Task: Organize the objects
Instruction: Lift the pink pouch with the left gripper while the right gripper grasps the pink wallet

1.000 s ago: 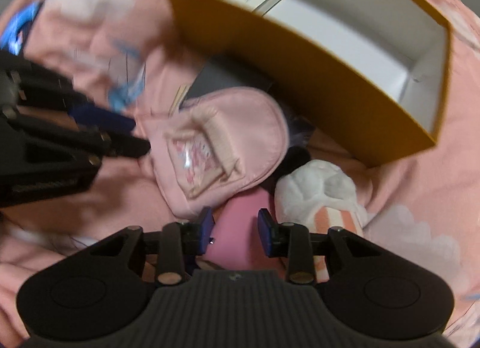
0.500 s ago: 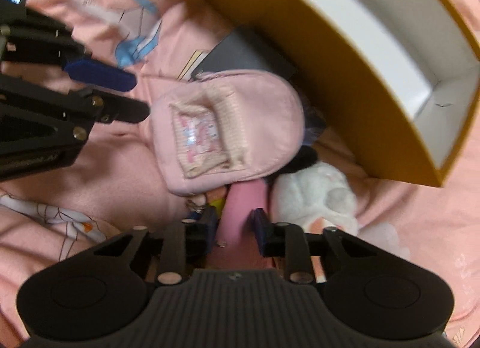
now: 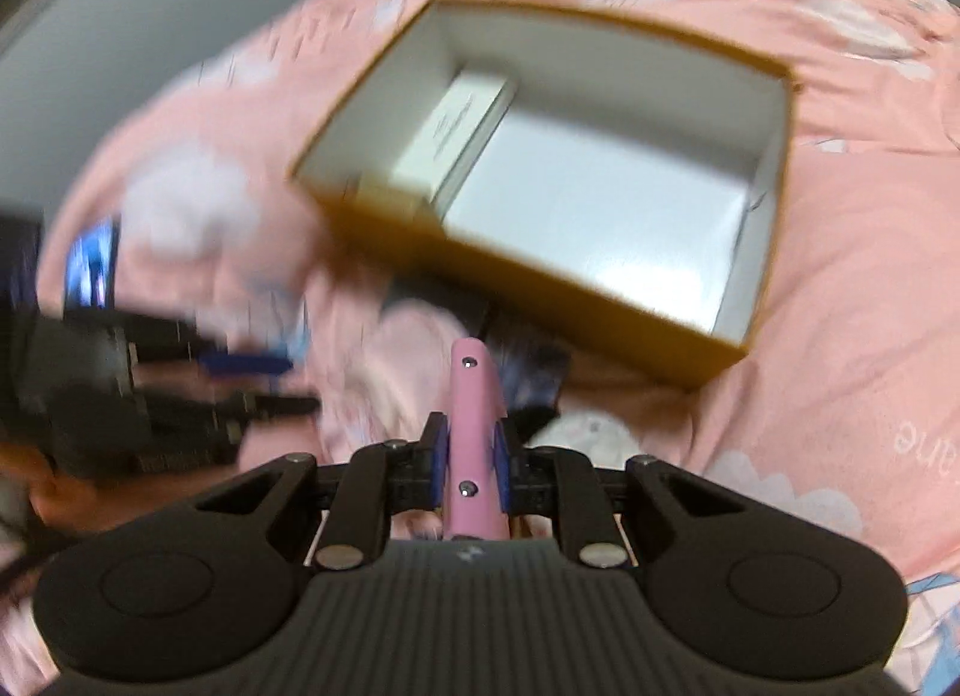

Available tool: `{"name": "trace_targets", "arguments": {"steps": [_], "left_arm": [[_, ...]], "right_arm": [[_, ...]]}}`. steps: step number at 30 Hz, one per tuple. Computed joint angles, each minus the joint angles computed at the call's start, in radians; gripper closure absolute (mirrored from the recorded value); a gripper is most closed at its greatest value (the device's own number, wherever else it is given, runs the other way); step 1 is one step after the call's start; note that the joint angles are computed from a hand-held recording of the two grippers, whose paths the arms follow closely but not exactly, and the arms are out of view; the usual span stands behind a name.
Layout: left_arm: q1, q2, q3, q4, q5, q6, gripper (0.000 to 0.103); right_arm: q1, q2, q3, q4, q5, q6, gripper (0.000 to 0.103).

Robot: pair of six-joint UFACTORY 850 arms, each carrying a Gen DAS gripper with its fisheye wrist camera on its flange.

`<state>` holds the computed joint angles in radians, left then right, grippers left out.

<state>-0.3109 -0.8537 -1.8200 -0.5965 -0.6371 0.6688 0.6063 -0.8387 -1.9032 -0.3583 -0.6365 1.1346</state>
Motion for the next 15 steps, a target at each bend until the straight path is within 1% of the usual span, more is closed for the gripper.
{"name": "trace_targets", "arguments": {"steps": [2,4,5,8,11,15], "left_arm": [[-0.001,-0.018,-0.022,0.007,-0.009,-0.009,0.061],[-0.002,-0.041,-0.049,0.011,-0.026,-0.018,0.055],[-0.002,-0.050,-0.059,0.012,-0.030,-0.021,0.054],[-0.005,-0.070,-0.078,0.023,-0.023,-0.028,0.050],[-0.010,-0.092,-0.104,0.042,-0.031,-0.044,0.048],[-0.015,-0.113,-0.131,0.054,-0.037,-0.057,0.048]], "right_arm": [[-0.001,0.027,0.063,-0.081,0.061,0.148,0.086],[-0.011,0.033,0.099,-0.073,0.104,0.196,0.086],[-0.014,0.032,0.112,-0.058,0.116,0.198,0.086],[-0.022,0.026,0.126,0.037,0.130,0.136,0.087],[-0.028,0.000,0.103,0.125,0.100,0.036,0.087],[-0.039,0.000,0.118,0.193,0.141,-0.026,0.082]]}}
